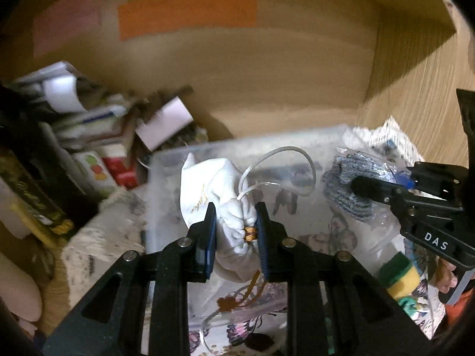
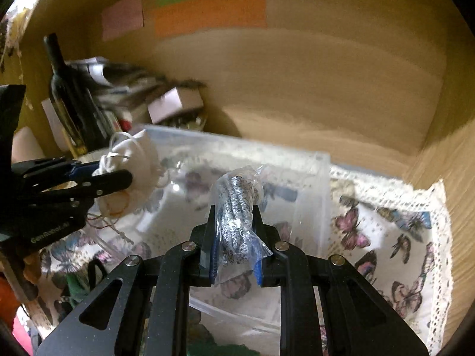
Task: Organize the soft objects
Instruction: 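Carry both items over the clear box and open both tools to drop them, then grasp the green knit item with the left tool while the right tool grasps the sponge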
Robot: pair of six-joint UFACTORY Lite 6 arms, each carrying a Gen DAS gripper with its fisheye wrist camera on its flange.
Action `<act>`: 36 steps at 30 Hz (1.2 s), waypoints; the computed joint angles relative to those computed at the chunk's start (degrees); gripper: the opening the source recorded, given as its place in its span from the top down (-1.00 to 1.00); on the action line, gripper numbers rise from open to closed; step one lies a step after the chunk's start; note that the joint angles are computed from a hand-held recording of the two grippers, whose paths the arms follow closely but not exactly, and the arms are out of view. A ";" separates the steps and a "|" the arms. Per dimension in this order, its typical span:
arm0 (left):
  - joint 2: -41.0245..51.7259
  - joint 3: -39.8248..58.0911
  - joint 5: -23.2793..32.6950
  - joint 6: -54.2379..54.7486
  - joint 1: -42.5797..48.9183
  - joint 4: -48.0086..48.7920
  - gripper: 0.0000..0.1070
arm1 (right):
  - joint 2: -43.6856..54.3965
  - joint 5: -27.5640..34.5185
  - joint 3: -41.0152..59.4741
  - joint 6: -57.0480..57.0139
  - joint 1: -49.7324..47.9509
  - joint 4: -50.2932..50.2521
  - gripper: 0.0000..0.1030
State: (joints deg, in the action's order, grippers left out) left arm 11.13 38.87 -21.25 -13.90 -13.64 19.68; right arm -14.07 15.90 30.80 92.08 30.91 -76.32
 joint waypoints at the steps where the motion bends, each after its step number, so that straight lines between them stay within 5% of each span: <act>1: 1.23 0.93 0.50 -1.49 0.00 1.63 0.55 | 0.92 -0.61 0.23 -1.20 -0.57 0.85 0.68; 8: 0.35 0.79 2.66 -10.04 0.13 10.50 0.35 | 2.78 1.66 1.48 -5.49 0.22 5.29 0.53; 12: -6.74 -4.75 1.22 -1.22 -1.40 0.93 -0.11 | -1.53 5.01 0.21 -4.24 2.51 4.70 0.12; 20: -25.56 -15.20 2.49 -1.62 -1.93 0.80 -0.83 | -16.24 16.44 -4.16 -4.10 12.72 7.31 -0.36; 27: -38.19 -25.14 4.06 12.11 -8.38 -15.56 -0.91 | -25.31 26.66 -9.61 -2.35 23.63 10.72 -0.37; 36: -34.91 -30.42 0.18 13.64 -14.41 -21.24 -0.91 | -29.37 25.52 -17.85 0.27 25.94 15.92 -0.37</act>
State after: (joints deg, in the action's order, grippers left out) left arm -23.77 8.45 -21.07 -0.26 -28.05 -1.56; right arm -43.44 41.41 12.95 92.34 56.86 -60.40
